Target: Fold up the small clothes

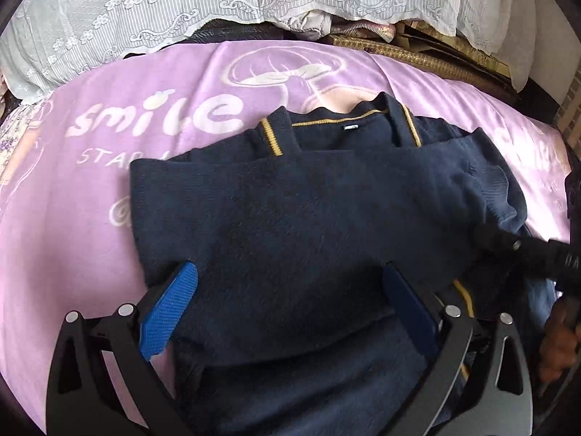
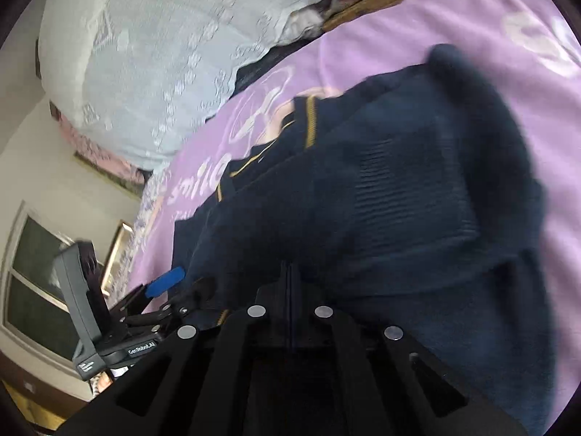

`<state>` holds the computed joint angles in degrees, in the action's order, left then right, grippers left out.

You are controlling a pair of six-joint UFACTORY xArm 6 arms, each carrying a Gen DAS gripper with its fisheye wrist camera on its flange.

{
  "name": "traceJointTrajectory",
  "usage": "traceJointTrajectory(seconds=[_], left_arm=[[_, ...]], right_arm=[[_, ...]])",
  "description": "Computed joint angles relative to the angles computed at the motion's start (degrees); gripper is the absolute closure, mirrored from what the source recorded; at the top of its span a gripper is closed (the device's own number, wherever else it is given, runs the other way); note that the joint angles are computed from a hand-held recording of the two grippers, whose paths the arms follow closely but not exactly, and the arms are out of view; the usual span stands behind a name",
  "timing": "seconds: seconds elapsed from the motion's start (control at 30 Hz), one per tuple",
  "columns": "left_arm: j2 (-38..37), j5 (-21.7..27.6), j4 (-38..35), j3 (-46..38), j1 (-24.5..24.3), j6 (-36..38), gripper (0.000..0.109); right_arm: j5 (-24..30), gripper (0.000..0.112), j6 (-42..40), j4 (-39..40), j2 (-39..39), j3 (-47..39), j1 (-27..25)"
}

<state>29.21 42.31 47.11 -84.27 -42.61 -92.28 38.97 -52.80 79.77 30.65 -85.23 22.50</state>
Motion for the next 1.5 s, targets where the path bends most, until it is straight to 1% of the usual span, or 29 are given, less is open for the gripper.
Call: traceJointTrajectory(seconds=[0.03, 0.1, 0.2, 0.23, 0.3, 0.37, 0.43, 0.47, 0.5, 0.6, 0.63, 0.67, 0.7, 0.73, 0.8, 0.83, 0.9, 0.93, 1.0, 1.07, 1.1, 1.13, 1.2, 1.23, 1.3, 1.33, 1.4, 1.43, 1.5], left_arm=[[-1.28, -0.48, 1.19, 1.85, -0.32, -1.22, 0.010], [-2.84, -0.90, 3.22, 3.97, -0.74, -3.02, 0.010], [-5.04, 5.42, 6.11, 5.17, -3.43, -7.07, 0.010], [-6.66, 5.39, 7.92, 6.77, -3.67, -9.36, 0.010], [-10.84, -0.03, 15.32, 11.21, -2.23, -17.88, 0.010], [-12.54, -5.10, 18.94, 12.58, 0.43, -22.23, 0.010], [-11.62, -9.12, 16.98, 11.26, 3.69, -20.51, 0.010], [-10.35, -9.79, 15.00, 9.89, 4.99, -18.45, 0.010], [-8.98, -9.27, 12.46, 8.50, 6.01, -16.33, 0.010], [-4.77, -4.44, 1.88, 5.40, 8.28, -11.33, 0.010], [-3.68, -5.76, -2.23, 6.15, 9.66, -9.83, 0.010], [-3.06, -6.37, -3.95, 6.31, 10.18, -8.70, 0.010], [-2.87, -4.58, -3.26, 5.38, 9.81, -7.94, 0.010], [-1.74, -1.68, -4.97, 3.22, 9.29, -5.28, 0.009], [-0.71, 0.76, -5.06, 1.46, 8.66, -4.18, 0.009], [-1.68, 0.04, -4.48, 2.51, 8.59, -4.70, 0.010], [-4.91, -2.60, -0.73, 6.37, 8.70, -9.26, 0.010], [-6.80, -2.92, 2.25, 8.47, 8.82, -13.42, 0.010], [-9.17, -2.69, 4.68, 11.49, 9.55, -18.63, 0.010], [-8.89, -4.45, 1.76, 12.81, 11.32, -18.38, 0.010], [-7.79, -5.65, -0.18, 12.59, 12.14, -16.64, 0.010], [-6.24, -4.46, -1.30, 10.94, 11.94, -13.88, 0.009], [-3.56, 2.55, -2.80, 5.93, 9.92, -9.17, 0.009], [-3.31, 3.65, -2.58, 5.30, 9.59, -8.76, 0.009], [-5.85, 0.49, -1.17, 8.72, 10.03, -12.16, 0.010], [-8.53, -2.01, 1.12, 12.12, 10.17, -16.00, 0.010], [-12.65, -3.75, 5.53, 16.68, 9.35, -22.39, 0.010], [-14.58, -3.91, 7.23, 18.49, 8.50, -23.97, 0.010], [-16.26, -3.58, 6.44, 20.10, 6.94, -21.53, 0.010]], right_arm=[[2.08, 0.112, 0.44, 1.25, 0.16, 0.22, -1.38], [3.38, 0.112, 0.43, 2.13, 0.33, 0.42, -2.36], [0.22, 0.112, 1.17, 1.71, -1.39, 1.90, -1.65], [-2.38, 0.106, 0.56, 3.21, -2.48, 2.58, -1.17], [-3.33, 0.106, -1.49, 5.82, -2.76, 1.47, -1.32], [-5.17, 0.106, -0.05, 5.35, -1.00, -2.29, -1.27], [-7.35, 0.106, 3.18, 2.97, 2.85, -8.34, -1.46], [-8.82, 0.106, 5.69, 1.52, 5.54, -12.19, -1.55], [-10.60, 0.106, 7.90, 0.42, 8.05, -15.48, -1.76], [-13.03, 0.107, 14.63, -4.30, 14.99, -23.19, -3.11], [-12.18, 0.112, 16.92, -5.77, 17.26, -25.19, -4.01], [-8.92, 0.112, 19.87, -4.85, 20.14, -28.78, -5.02], [-7.53, 0.112, 20.42, -3.79, 21.05, -29.96, -5.59], [-8.34, 0.112, 19.55, -3.84, 20.10, -28.75, -5.49], [-12.32, 0.112, 16.90, -3.92, 17.95, -25.99, -4.30], [-12.73, 0.107, 13.35, -0.57, 16.15, -24.06, -4.22], [-13.55, 0.107, 7.03, 6.40, 13.25, -21.00, -4.27], [-14.99, 0.107, 5.78, 7.74, 12.76, -20.82, -4.13], [-15.60, 0.107, 10.39, 3.21, 14.94, -23.24, -4.21], [-12.46, 0.110, 18.12, -3.07, 18.36, -26.07, -5.04], [-11.42, 0.112, 18.73, -2.75, 19.17, -26.72, -5.39], [-10.81, 0.112, 18.38, -1.64, 18.97, -26.56, -5.66], [-12.13, 0.112, 17.21, -1.21, 17.95, -25.24, -5.37], [-13.09, 0.112, 16.30, -0.26, 17.08, -24.09, -5.10], [-13.51, 0.107, 11.58, 4.52, 14.02, -20.29, -4.95], [-12.70, 0.107, 7.14, 8.52, 11.41, -17.16, -5.15], [-11.66, 0.107, 1.31, 13.06, 7.37, -12.37, -5.05], [-11.41, 0.107, -0.67, 13.95, 5.39, -9.92, -4.84], [-11.34, 0.107, -3.52, 14.01, 1.71, -4.84, -4.21]])
